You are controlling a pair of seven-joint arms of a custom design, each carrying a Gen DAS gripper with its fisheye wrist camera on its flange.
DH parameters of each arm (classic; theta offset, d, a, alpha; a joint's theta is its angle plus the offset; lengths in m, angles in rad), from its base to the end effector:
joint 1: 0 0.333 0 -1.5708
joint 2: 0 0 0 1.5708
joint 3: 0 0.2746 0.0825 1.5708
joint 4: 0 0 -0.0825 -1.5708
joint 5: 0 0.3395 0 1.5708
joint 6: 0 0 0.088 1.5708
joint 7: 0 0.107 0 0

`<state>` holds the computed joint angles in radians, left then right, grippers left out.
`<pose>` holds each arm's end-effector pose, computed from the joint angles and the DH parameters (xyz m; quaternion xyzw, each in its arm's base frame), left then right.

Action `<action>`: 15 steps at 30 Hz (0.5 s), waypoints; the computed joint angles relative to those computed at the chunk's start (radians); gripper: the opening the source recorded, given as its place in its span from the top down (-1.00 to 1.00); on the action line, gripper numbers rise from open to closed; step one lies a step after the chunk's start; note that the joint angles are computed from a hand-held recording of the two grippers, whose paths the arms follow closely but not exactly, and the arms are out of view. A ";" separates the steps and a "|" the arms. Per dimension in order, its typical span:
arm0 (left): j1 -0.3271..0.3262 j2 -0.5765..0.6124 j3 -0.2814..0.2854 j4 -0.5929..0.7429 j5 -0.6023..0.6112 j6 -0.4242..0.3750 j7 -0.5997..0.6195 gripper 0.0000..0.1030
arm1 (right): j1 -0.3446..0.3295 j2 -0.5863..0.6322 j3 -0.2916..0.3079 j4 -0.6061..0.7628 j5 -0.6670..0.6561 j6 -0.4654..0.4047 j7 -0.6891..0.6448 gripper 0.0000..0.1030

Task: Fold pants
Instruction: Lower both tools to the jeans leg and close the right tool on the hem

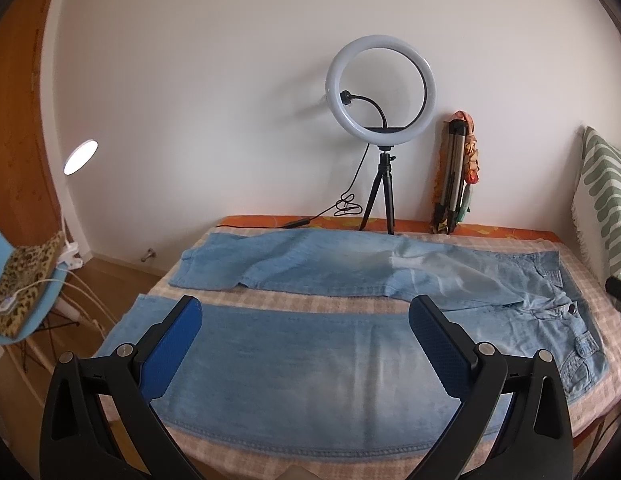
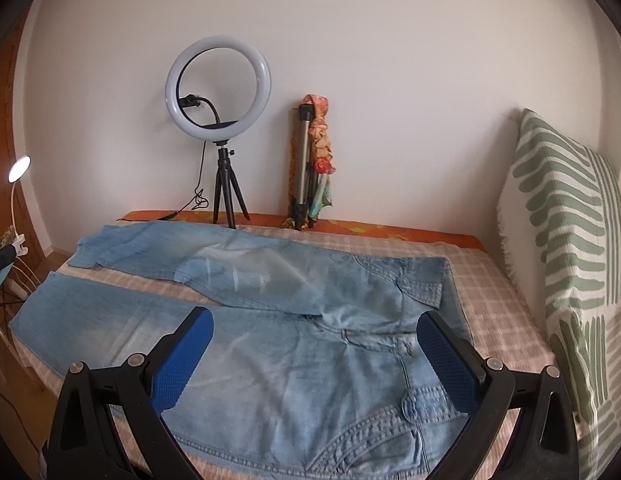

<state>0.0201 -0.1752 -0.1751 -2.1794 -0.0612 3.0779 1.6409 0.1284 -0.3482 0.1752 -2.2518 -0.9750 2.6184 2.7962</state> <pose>0.5064 -0.0802 0.5750 -0.5504 0.6607 -0.3783 0.3427 0.4370 0.1652 0.5500 -0.5491 0.6793 -0.3926 0.2879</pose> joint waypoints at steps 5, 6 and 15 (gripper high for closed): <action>-0.056 0.105 0.085 0.134 -0.133 -0.078 0.199 -0.99 | 0.011 0.094 -0.054 0.103 0.075 0.067 -0.169 -1.00; -0.036 0.140 0.081 0.175 -0.090 -0.096 0.181 -0.99 | 0.012 0.114 -0.064 0.124 0.093 0.084 -0.201 -1.00; 0.025 0.437 0.096 0.605 -0.068 -0.335 0.211 -0.92 | 0.053 0.487 -0.132 0.551 0.510 0.094 -0.713 -0.99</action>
